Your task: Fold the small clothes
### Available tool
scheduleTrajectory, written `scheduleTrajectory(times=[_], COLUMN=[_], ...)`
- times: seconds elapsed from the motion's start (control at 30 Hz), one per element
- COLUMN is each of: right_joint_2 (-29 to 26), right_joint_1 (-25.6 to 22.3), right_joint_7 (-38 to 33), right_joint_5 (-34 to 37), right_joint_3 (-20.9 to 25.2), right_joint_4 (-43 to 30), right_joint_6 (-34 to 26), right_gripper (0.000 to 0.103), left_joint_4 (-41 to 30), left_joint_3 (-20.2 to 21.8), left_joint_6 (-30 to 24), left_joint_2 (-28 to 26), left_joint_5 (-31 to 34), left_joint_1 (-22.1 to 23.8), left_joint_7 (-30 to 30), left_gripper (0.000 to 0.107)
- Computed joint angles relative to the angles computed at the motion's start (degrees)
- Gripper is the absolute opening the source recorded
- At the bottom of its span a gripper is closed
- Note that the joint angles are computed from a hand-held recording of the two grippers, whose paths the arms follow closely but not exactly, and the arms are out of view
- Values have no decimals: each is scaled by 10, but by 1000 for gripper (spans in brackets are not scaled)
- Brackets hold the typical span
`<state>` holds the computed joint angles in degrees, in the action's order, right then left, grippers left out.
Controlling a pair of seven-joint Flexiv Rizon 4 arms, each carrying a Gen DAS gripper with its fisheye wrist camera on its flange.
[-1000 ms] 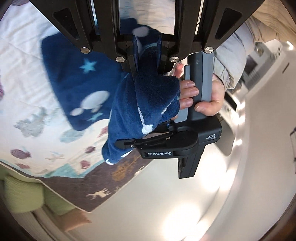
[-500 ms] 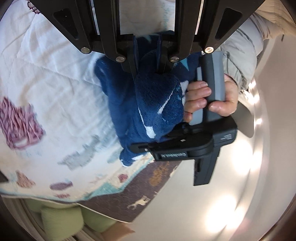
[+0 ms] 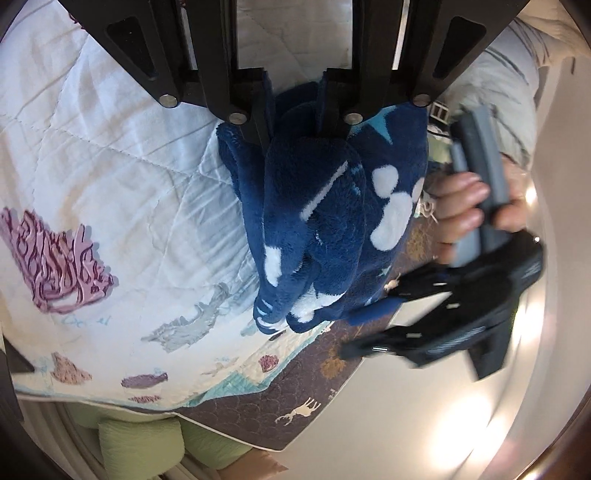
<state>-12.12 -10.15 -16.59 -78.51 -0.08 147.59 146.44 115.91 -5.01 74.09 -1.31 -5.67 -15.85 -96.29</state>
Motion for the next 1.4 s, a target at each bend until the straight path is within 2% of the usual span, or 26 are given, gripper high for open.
scheduleTrajectory(times=[0.07, 0.13, 0.27, 0.37, 0.4, 0.53, 0.57, 0.7, 0.83, 0.97, 1.03, 1.1, 1.13, 1.17, 1.2, 1.23, 1.4], right_joint_2=[17, 39, 73, 134, 148, 201, 203, 192, 201, 175, 144, 122, 103, 81, 71, 70, 69], right_joint_1=[-5, -13, -26, -15, -8, 35, 44, 62, 64, 84, 88, 83, 87, 82, 70, 65, 48], right_joint_7=[-9, -14, -7, -22, -28, -81, -87, -50, -77, -87, -54, 29, 79, 97, 84, 58, 62], right_joint_5=[-11, -8, -8, 6, 16, 114, 132, 92, 79, 59, 21, -60, -106, -114, -86, -51, -81], right_joint_3=[-5, -10, -16, -5, 0, 27, 27, -14, -4, 2, 1, -3, -15, -18, -8, -2, -5], right_joint_4=[3, 11, 12, 8, 7, 12, 14, 1, -15, -41, -65, -93, -106, -107, -95, -76, -70], right_joint_6=[-10, -22, -21, -85, -105, -186, -190, -148, -159, -163, -182, -243, -262, -249, -235, -222, -201], right_gripper=[31, 39, 39, 39, 39, 39, 39, 39, 25, 20, 19, 18, 14, 14, 14, 14, 14], left_joint_4=[17, 36, 64, 86, 84, 65, 59, 73, 85, 95, 99, 102, 107, 112, 114, 112, 122], left_joint_3=[11, 14, 4, 0, -12, -33, -35, -12, -7, -2, -1, -1, 3, 7, 7, 2, 5], left_joint_6=[14, 6, -43, -36, -34, -57, -62, -38, -24, -10, -6, -8, -6, -2, -1, -1, 14], left_joint_2=[28, 58, 86, 85, 85, 85, 81, 78, 79, 77, 76, 77, 75, 71, 68, 66, 63], left_joint_5=[58, 120, 183, 200, 241, 318, 331, 303, 291, 262, 252, 243, 221, 196, 188, 205, 188], left_joint_1=[5, 20, 52, 63, 75, 81, 80, 66, 64, 62, 62, 62, 57, 51, 49, 54, 49], left_joint_7=[-37, -74, -126, -157, -197, -239, -244, -218, -201, -182, -178, -175, -155, -131, -119, -130, -118], left_gripper=[73, 76, 76, 76, 76, 77, 78, 80, 80, 80, 80, 81, 83, 86, 86, 88, 91])
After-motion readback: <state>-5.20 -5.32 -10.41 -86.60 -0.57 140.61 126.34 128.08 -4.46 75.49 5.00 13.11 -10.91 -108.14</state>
